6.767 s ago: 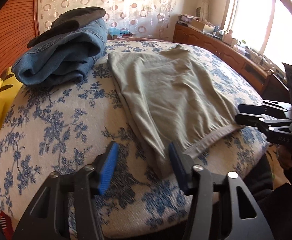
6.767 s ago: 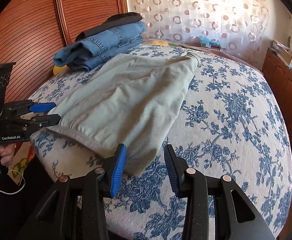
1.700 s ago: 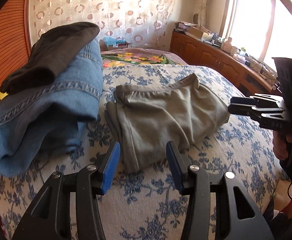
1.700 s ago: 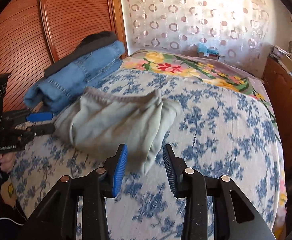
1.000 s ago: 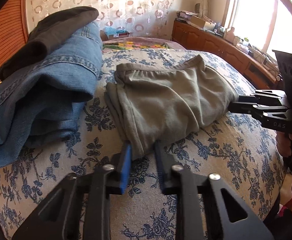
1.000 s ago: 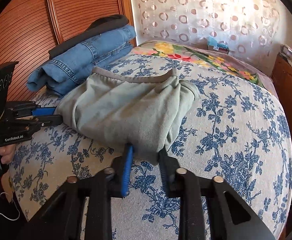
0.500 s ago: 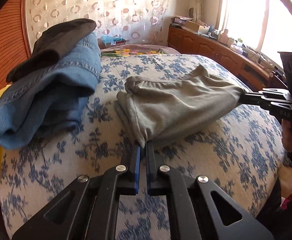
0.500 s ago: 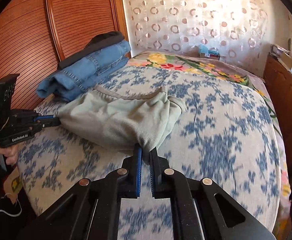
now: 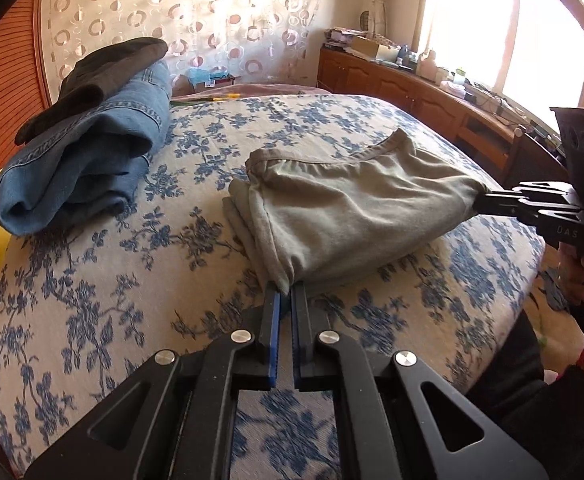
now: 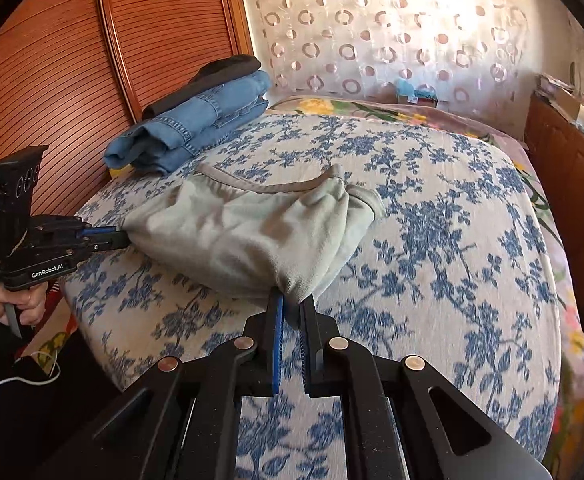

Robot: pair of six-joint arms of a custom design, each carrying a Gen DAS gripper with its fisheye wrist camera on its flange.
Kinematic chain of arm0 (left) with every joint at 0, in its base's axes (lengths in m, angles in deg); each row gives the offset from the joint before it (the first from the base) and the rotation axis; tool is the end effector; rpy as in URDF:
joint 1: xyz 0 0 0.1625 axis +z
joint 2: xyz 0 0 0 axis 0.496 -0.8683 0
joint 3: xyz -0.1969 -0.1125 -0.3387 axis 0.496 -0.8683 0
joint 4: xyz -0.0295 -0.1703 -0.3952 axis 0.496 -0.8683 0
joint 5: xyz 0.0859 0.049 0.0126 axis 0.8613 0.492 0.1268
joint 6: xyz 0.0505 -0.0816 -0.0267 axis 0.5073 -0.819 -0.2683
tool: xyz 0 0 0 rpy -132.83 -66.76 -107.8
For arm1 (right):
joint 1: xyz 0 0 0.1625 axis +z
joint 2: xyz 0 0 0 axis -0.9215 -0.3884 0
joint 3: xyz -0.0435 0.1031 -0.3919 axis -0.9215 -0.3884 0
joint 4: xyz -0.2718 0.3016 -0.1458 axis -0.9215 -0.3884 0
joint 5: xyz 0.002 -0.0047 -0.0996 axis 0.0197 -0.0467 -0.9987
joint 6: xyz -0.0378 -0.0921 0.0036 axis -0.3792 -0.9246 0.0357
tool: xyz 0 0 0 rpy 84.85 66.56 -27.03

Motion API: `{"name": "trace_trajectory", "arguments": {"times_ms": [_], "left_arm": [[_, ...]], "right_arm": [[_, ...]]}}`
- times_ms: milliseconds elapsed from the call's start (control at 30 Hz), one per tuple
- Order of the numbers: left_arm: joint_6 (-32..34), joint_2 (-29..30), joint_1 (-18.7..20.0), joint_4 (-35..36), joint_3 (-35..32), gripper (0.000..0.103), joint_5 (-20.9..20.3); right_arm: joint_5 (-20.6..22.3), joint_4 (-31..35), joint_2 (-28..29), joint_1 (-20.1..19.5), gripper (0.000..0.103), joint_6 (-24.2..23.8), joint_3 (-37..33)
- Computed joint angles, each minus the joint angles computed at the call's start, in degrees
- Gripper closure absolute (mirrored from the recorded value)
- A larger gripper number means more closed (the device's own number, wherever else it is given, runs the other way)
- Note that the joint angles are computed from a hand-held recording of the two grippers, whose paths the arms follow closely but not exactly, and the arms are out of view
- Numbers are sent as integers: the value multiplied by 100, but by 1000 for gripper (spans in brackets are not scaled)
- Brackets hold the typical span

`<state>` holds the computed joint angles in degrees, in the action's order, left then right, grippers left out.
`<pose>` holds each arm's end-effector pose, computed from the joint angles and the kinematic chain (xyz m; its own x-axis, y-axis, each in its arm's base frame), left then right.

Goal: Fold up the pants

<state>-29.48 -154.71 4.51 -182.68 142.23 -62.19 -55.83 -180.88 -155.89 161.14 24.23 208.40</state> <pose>-0.0857 -0.3026 0.1456 -0.7323 0.3283 -0.5966 0.6088 0.7083 -0.3574 0.1364 -0.3049 0.1510 -0.6650 -0.5413 0.5145 -0.7325 0.6071 -0.3080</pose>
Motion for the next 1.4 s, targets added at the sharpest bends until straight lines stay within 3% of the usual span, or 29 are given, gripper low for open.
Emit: {"name": "trace_trajectory", "arguments": {"times_ms": [233,333,467,567,667,800,900,967,1133,1300,1400], "left_arm": [[-381,-136,-415,452,36,94,277],[-385,-172,-485,457,3,84,338],[-303,-53,-520,165,-10,53,485],[-92,216,-354,-186,-111,52,437],[125,606,-147,-603,-249,43,401],[460,1064,141,-1108,-422,34,227],[641,1385,362,-1284,-583,33,68],[703,1543,481,-1377,-661,33,-17],[722,1763,622,-1425,-754,33,11],[725,1850,851,-1402,-835,33,-163],[779,1911,849,-1488,-816,32,-139]], "right_arm": [[-198,10,42,117,95,204,4],[-226,1,-80,199,95,235,41],[-191,-107,-331,258,92,237,123],[-309,-622,-220,347,85,331,147],[-202,-846,-82,296,75,422,101],[18,-1363,330,175,74,389,2],[91,-1478,612,108,72,447,-141],[39,-1583,854,102,62,488,-262],[-288,-1528,1273,228,50,499,-546],[-641,-1462,1533,385,50,451,-744],[-606,-1295,1507,423,50,427,-842]]}}
